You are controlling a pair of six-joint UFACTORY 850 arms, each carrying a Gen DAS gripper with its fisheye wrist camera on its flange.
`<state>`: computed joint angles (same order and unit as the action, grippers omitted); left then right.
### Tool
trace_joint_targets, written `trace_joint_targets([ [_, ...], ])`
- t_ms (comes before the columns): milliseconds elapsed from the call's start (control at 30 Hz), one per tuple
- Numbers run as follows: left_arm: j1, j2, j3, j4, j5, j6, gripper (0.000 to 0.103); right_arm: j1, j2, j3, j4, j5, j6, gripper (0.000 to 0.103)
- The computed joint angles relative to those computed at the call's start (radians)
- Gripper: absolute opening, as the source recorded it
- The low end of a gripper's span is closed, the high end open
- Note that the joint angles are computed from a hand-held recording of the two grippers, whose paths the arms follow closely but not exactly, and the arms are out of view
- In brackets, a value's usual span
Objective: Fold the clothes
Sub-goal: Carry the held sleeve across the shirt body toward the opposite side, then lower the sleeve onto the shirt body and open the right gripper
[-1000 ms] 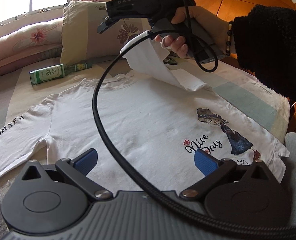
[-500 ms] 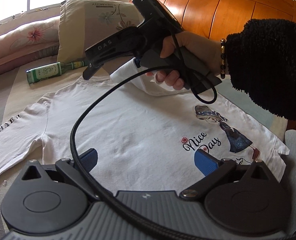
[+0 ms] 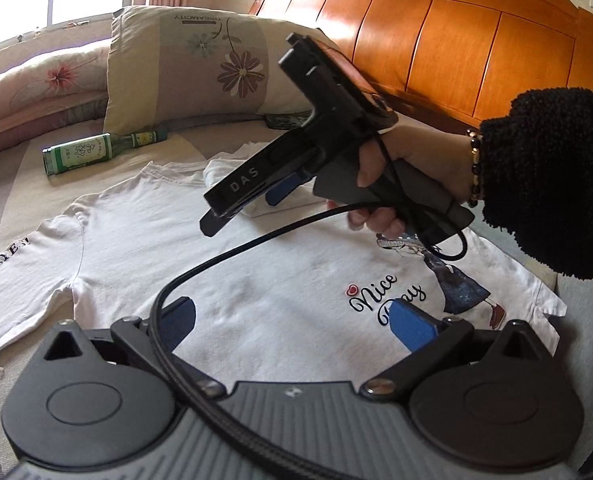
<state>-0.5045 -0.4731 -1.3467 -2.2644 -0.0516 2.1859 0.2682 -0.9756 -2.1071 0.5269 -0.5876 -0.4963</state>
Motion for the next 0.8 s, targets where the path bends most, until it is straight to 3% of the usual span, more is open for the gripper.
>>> trace_joint_targets([
  [233, -0.012, -0.010, -0.013, 0.166, -0.004, -0.141, 0.102, -0.083, 0.076, 0.141, 0.284, 0.118, -0.075, 0.103],
  [400, -0.016, -0.020, -0.025, 0.390, 0.007, -0.362, 0.102, -0.125, 0.010, 0.072, 0.478, 0.099, -0.050, 0.103],
  [533, -0.016, -0.029, -0.034, 0.631, 0.014, -0.603, 0.102, -0.109, -0.070, -0.052, 0.412, 0.069, 0.061, 0.103],
  [600, -0.017, -0.028, -0.032, 0.580, 0.014, -0.552, 0.102, -0.094, -0.104, -0.113, 0.359, 0.046, 0.104, 0.103],
  [700, -0.016, -0.021, -0.023, 0.356, 0.006, -0.328, 0.102, -0.073, -0.155, -0.217, 0.311, -0.014, 0.135, 0.103],
  [800, -0.015, -0.014, -0.015, 0.191, -0.003, -0.165, 0.102, -0.057, -0.212, -0.339, 0.358, -0.109, 0.096, 0.103],
])
